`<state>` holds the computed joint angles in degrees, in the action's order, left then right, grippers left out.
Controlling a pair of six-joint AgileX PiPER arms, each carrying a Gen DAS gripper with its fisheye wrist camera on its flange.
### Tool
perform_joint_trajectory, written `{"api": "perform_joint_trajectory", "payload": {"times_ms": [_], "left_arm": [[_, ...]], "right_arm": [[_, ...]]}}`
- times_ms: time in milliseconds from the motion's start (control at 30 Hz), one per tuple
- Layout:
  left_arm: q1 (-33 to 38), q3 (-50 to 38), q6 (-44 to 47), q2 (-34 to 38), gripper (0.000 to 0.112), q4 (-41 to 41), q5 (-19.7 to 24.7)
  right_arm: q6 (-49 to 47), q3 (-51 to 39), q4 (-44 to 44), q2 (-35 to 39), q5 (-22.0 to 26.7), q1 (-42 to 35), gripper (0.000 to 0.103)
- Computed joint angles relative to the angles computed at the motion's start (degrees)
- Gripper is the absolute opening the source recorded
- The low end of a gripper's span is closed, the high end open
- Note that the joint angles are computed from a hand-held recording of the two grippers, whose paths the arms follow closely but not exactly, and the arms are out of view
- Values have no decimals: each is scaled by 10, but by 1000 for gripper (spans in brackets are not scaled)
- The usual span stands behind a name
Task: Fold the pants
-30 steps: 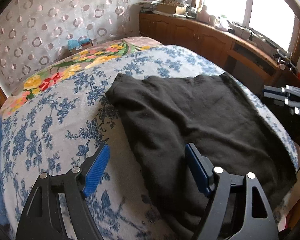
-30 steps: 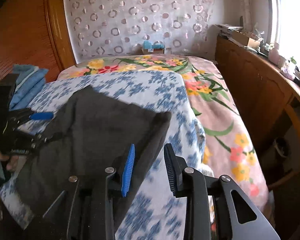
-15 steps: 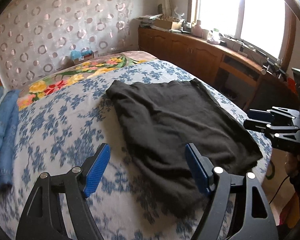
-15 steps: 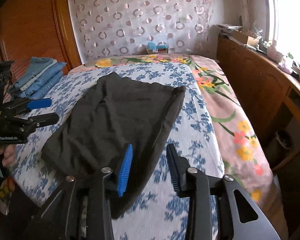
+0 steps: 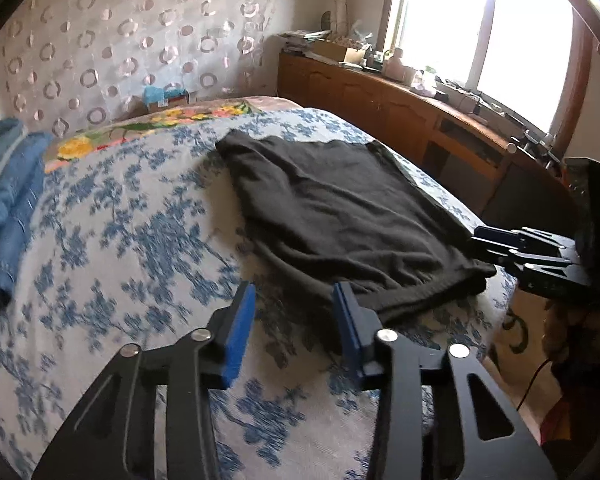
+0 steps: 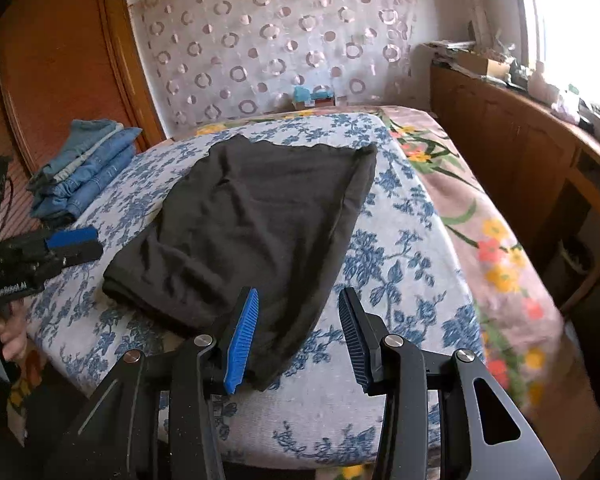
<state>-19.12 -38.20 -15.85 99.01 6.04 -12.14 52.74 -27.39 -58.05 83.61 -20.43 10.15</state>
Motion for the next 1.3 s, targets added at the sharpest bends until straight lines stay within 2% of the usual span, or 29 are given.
{"api": "perform_joint_trajectory", "payload": {"times_ms": [100,200,400,500,600,733,867,1000,1100,1300], "left_arm": [[-11,4,-17,4,34,11,-9],[-34,4,30,8,34,-46,-10],[-64,0,114,18,34,-135,-2],[-71,-7,195,27,37,-218,2],[-71,-12,222,35,44,-249,0],[-75,-23,257,45,44,-279,0],[-85,-24,249,47,44,-260,-15],[-98,-21,326,41,16,-345,-26],[-98,3,280,16,11,-301,-34],[-130,36,358,-14,10,-396,-49]], "right_arm": [[-73,13,84,4,2,19,44],[-129,22,143,11,2,35,44],[-125,27,144,22,-12,31,44],[-134,27,154,26,-11,34,44],[-162,29,184,27,-11,42,44],[-193,34,218,30,-15,49,44],[-219,38,242,33,-23,52,44],[-235,39,257,32,-21,56,44],[-259,41,279,33,-21,61,44],[-300,41,323,32,-14,73,44]]}}
